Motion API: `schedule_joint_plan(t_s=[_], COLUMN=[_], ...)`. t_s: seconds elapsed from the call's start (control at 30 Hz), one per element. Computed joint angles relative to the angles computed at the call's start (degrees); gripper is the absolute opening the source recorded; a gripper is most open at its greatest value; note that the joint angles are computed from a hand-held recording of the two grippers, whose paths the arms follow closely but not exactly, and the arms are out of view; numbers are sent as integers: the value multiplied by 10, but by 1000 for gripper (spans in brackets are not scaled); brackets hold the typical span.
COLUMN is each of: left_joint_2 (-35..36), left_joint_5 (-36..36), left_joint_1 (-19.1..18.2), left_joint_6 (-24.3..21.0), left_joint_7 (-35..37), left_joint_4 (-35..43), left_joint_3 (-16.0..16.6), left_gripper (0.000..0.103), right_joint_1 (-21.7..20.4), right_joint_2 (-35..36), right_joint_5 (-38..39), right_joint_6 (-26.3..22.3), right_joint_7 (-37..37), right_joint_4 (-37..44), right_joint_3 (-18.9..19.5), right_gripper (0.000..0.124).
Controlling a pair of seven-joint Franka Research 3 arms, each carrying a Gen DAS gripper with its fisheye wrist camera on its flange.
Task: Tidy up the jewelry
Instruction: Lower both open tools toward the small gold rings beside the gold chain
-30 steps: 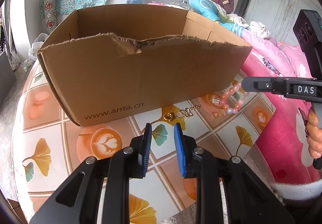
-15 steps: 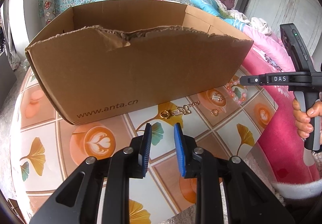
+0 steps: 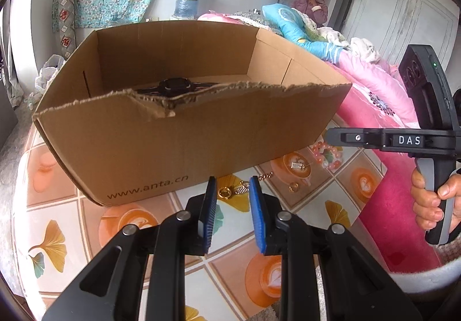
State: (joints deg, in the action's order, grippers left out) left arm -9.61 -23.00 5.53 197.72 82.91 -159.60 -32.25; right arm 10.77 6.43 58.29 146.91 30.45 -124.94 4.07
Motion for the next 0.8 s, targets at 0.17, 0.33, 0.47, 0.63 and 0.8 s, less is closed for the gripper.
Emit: schedule_joint_plan(t_s=[0.17,0.33,0.47,0.63,0.8], left_joint_2=[6,12,17,21,22], left_joint_5=[-17,-43,-52,-10,-13], left_joint_1=[2,-8,-28,-69,-77], left_joint_6=[13,17,22,26,24], left_joint_7=[15,47,58,23,24], left_joint_4=[6,15,21,20,22], left_joint_3=[-1,7,30,87,95], left_gripper=[23,23,24,24,24], right_joint_1=[9,6,5,7,16], right_joint_2=[15,19,22,25,19], right_joint_5=[-11,-6,-3,1,-5], right_joint_6=[0,-10,-8,3,36], right_joint_7=[30,46,49,55,49], right_joint_4=[21,26,28,31,20], right_joint_3=[7,9,10,13,18], right_gripper=[31,36,36,40,47])
